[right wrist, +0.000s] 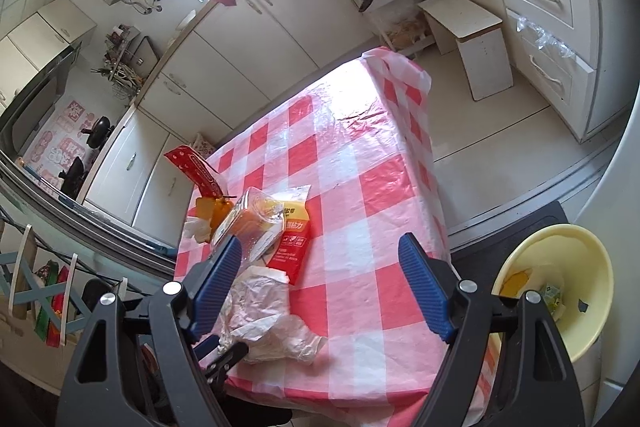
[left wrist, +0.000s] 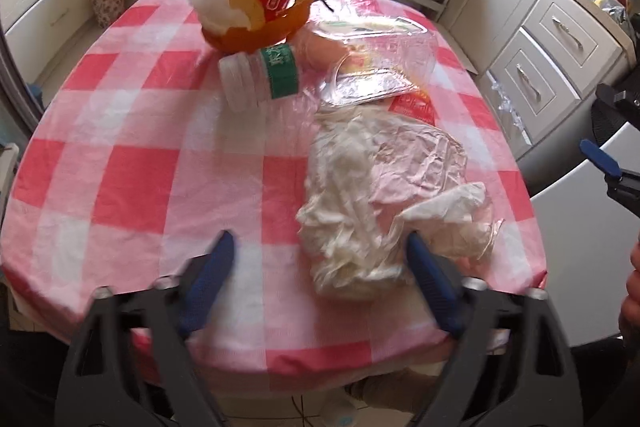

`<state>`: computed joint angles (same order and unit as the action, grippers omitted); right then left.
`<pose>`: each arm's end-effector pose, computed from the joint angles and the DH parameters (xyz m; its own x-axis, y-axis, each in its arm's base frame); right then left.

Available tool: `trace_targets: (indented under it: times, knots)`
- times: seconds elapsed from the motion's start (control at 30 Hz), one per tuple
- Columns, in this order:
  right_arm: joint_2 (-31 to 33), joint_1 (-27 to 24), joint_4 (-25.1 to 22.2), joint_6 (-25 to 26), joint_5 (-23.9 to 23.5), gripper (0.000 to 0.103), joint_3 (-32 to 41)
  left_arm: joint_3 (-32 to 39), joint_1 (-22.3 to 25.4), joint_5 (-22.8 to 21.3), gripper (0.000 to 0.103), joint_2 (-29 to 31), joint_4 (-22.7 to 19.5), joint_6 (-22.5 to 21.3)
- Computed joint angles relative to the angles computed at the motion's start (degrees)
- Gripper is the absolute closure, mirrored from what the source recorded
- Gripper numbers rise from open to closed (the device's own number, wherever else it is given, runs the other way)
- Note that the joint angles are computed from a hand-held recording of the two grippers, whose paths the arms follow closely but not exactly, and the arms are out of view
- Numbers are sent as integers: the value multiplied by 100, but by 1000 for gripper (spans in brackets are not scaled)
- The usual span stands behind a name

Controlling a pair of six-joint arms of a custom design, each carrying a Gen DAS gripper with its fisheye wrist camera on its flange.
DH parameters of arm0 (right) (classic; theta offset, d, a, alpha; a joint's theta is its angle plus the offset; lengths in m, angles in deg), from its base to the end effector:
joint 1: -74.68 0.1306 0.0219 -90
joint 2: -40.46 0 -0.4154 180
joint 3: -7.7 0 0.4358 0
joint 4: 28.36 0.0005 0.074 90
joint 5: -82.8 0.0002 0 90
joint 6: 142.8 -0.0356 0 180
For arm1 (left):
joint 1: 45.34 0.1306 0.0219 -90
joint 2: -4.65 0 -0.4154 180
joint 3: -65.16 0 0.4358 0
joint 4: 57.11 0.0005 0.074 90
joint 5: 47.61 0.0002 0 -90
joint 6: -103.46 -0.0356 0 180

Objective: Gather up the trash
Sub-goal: 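Return both tools over the table toward the remaining plastic bags, then grasp the crumpled plastic bag with the left tool while the right tool grasps the yellow snack bag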

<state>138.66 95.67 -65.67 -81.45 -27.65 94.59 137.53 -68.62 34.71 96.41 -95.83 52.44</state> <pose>0.5366 0.2187 0.3756 -0.8791 0.1439 -0.4544 -0.1479 0.8240 0.5470 0.4640 -0.1950 0.3082 -0.8119 -0.3293 -0.4821 -0.2366 0.9405 -0.2441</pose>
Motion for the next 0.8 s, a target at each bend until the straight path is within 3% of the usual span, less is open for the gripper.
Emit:
trace_targets:
  times: [0.03,0.07,0.17,0.43,0.63,0.73,0.8]
  knots:
    - [4,-13,8,-14,-29,25,-5,-9,12,68,57,-10,44,-41]
    - [7,-24,22,-40,-61,25,-9,-40,53,268,65,-45,110,-51]
    - [31,-75,98,-173,-214,25,-20,-149,97,234,70,-219,145,8]
    - [181,90,-49,-79,-255,25,110,-635,609,-36,73,-941,-26,338]
    - [624,359,-572,275,21,25,399,-858,957,202,71,-974,-116,733]
    - [864,591,-880,739,13,25,681,-855,959,135,70,-983,-116,745]
    - [933,813,-1005,1218,264,25,800,-877,961,181,70,-980,-61,823]
